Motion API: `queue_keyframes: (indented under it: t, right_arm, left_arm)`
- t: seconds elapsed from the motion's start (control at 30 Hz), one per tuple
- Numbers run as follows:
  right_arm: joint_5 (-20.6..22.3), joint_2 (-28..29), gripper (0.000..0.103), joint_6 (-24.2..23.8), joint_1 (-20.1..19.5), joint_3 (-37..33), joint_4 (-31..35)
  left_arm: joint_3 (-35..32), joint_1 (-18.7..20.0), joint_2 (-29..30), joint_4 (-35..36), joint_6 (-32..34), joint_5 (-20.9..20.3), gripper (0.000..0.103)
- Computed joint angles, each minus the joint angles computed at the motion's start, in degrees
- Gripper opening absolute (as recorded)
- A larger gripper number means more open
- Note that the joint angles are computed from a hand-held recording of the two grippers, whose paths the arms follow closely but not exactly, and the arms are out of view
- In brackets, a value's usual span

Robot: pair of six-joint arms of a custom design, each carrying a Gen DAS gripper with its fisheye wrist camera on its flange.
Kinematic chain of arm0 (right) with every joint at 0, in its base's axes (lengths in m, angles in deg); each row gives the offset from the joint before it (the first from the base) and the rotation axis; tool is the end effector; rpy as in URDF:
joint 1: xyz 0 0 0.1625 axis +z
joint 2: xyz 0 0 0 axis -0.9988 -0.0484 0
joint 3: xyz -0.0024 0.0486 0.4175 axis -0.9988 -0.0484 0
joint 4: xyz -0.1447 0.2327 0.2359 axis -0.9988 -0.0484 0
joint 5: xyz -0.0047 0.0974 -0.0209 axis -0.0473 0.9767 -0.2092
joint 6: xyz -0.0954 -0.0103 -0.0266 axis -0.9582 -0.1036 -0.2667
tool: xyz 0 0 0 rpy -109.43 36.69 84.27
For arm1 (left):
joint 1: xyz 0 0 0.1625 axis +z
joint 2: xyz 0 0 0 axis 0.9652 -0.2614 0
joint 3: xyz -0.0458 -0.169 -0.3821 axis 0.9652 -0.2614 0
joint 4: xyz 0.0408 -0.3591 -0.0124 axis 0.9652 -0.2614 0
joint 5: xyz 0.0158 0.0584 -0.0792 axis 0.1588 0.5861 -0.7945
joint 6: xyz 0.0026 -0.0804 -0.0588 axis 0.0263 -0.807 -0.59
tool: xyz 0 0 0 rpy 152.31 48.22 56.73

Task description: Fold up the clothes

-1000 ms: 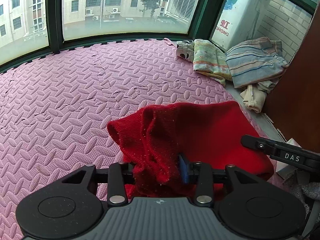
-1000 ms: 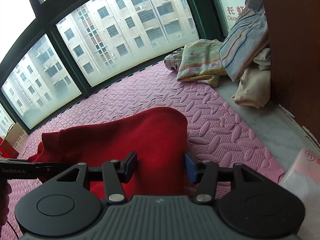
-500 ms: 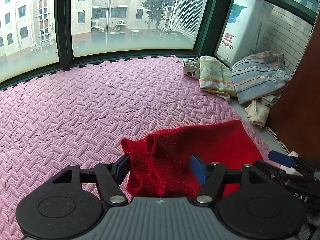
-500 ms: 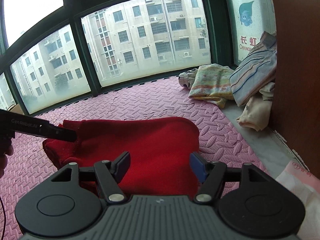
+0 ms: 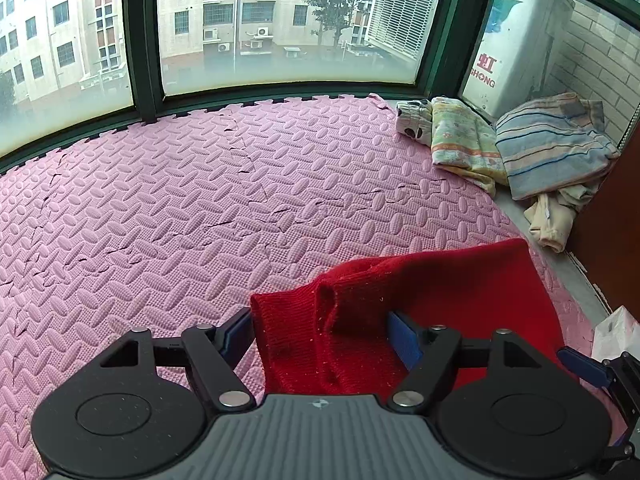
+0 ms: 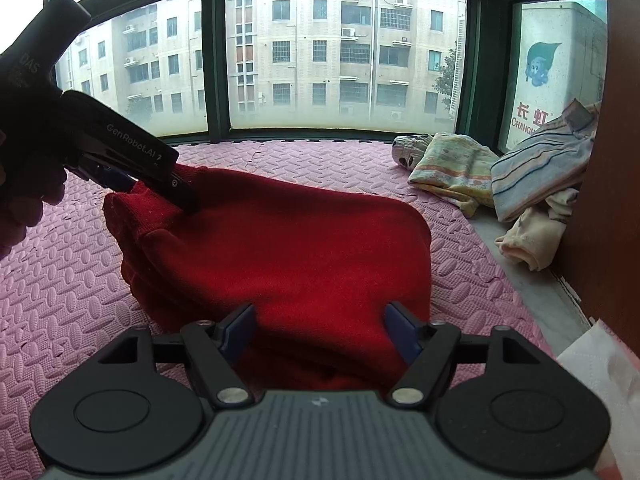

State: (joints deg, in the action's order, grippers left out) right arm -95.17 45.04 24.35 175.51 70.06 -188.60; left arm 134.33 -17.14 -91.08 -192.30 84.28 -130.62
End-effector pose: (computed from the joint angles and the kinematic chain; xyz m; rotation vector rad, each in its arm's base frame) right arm 0.0804 -0.5739 0.1493 0.4939 -2.1748 1.0851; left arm -0.2322 -0.7256 0.0672 0.6978 2.4477 -0.6558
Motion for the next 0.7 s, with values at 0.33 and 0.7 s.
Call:
queue_keyframes:
  t: [0.33, 0.7]
  right_arm:
    - [2.3, -1.5, 0.073, 8.1, -0.2, -8.1, 8.3]
    - [-2.2, 3.4, 0.073, 13.0, -0.6, -19.7, 18.4]
  left_arm:
    - [-0.5, -0.3, 0.3, -1.3, 1.6, -0.1, 0.081]
    - [-2.3, 0.7, 1.2, 1.4, 0.6, -0.4, 0.082]
